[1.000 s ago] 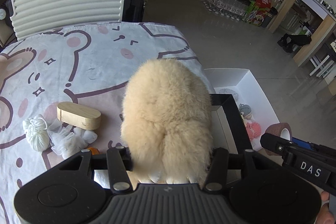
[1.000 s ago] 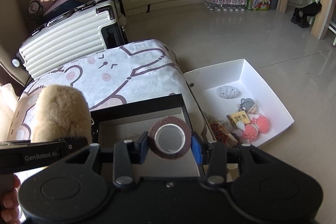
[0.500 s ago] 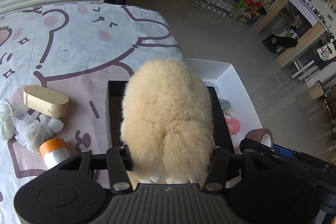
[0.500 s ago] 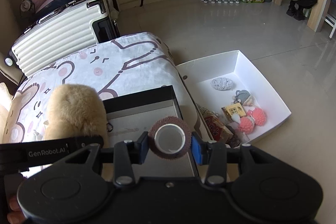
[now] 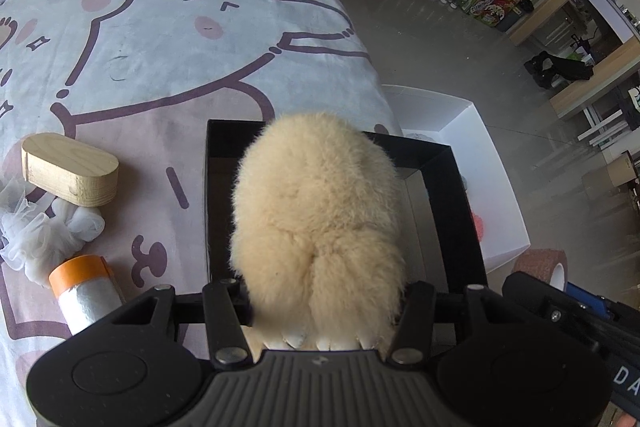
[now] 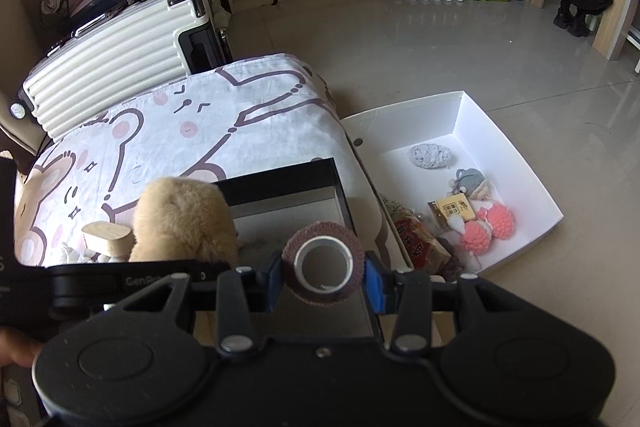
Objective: Organize objects
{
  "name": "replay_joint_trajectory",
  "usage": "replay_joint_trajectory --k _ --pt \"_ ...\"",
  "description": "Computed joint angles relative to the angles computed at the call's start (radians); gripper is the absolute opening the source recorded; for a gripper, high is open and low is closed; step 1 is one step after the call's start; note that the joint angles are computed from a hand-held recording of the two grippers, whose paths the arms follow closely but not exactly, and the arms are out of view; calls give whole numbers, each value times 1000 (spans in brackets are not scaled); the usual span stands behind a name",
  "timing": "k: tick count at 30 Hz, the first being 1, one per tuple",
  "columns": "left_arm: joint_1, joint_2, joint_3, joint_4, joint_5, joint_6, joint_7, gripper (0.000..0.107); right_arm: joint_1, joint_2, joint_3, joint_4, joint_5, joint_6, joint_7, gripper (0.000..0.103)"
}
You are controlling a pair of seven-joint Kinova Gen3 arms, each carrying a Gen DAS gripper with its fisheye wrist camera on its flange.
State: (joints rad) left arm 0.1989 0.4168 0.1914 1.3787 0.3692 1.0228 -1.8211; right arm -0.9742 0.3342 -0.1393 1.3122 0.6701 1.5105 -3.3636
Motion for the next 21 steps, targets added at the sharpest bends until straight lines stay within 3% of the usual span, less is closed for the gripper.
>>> replay_joint_trajectory --k 11,13,15,21 --pt "-23 14 4 -17 14 11 -20 60 29 7 5 11 -32 -71 16 43" --pt "-16 -10 -7 -6 10 -5 -20 74 24 12 11 4 -31 -57 5 43" --pt "-34 -31 5 12 23 -24 -57 77 18 8 17 8 -27 -44 -27 43" --pt "-26 -75 -15 33 -4 -55 -72 78 43 11 5 13 -57 -71 -32 43"
